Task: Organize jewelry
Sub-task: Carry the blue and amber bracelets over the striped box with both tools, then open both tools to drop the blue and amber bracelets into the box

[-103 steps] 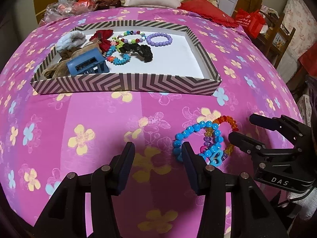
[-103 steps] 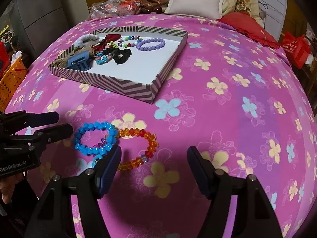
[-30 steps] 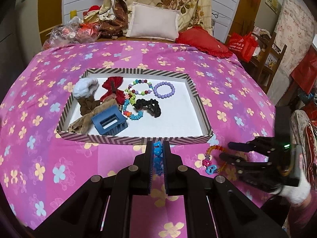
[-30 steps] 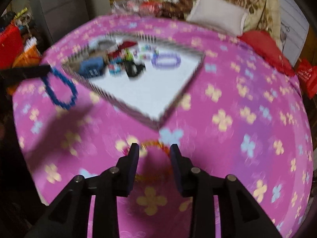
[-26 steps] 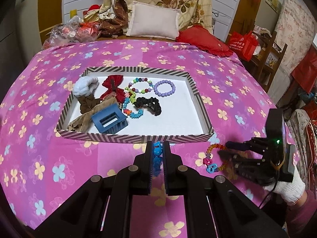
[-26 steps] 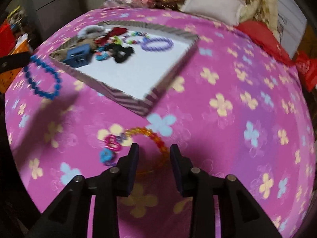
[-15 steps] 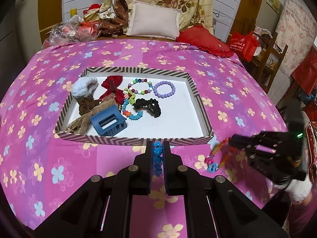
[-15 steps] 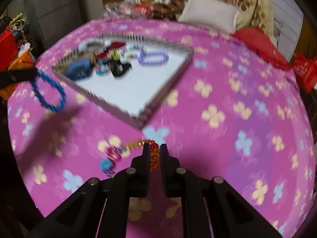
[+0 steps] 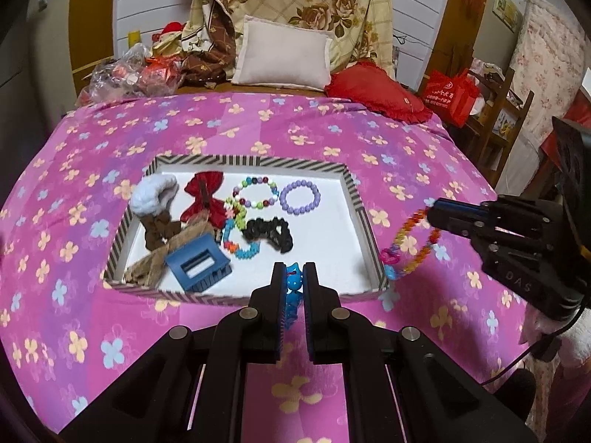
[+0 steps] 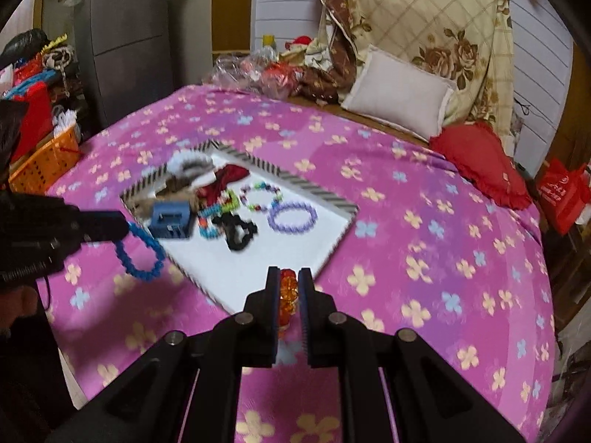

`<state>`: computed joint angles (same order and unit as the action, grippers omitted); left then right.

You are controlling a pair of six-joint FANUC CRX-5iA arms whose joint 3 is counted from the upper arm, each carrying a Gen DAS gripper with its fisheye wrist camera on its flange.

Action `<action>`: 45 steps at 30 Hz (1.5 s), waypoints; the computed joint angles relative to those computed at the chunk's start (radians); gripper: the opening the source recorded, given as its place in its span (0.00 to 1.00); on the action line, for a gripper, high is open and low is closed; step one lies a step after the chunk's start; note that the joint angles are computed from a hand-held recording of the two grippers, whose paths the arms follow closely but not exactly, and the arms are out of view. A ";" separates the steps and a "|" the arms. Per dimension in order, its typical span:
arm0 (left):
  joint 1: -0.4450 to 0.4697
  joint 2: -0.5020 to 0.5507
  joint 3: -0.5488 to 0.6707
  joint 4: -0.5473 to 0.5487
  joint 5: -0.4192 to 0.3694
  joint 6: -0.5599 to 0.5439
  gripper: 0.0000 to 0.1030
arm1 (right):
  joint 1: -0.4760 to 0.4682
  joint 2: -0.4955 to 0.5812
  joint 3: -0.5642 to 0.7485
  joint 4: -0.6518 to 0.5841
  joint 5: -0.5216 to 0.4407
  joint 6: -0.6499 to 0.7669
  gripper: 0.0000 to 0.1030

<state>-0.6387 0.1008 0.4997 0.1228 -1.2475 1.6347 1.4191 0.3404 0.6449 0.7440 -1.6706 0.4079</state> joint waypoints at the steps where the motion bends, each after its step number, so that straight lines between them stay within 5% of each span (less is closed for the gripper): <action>1: -0.002 0.011 0.016 -0.005 -0.002 0.004 0.11 | -0.008 0.005 0.007 -0.003 0.013 0.006 0.09; 13: 0.002 0.132 0.121 0.068 -0.020 0.028 0.11 | -0.146 -0.029 -0.117 -0.154 0.224 -0.030 0.09; 18: 0.013 0.186 0.113 0.126 -0.031 0.033 0.11 | -0.203 -0.028 -0.151 -0.204 0.225 -0.019 0.09; 34: 0.004 0.235 0.116 -0.032 -0.095 0.098 0.11 | -0.255 0.014 -0.160 -0.205 0.203 -0.012 0.09; 36: -0.003 0.235 0.120 -0.052 -0.094 0.103 0.11 | -0.242 0.001 -0.173 -0.189 0.196 -0.038 0.15; 40: -0.013 0.222 0.108 -0.068 -0.084 0.099 0.34 | -0.209 -0.042 -0.214 -0.150 0.200 -0.106 0.29; 41: -0.015 0.217 0.105 -0.074 -0.080 0.100 0.35 | -0.199 -0.048 -0.218 -0.139 0.189 -0.120 0.36; 45: -0.028 0.191 0.093 -0.115 -0.073 0.121 0.35 | -0.143 -0.098 -0.279 -0.083 0.210 -0.218 0.41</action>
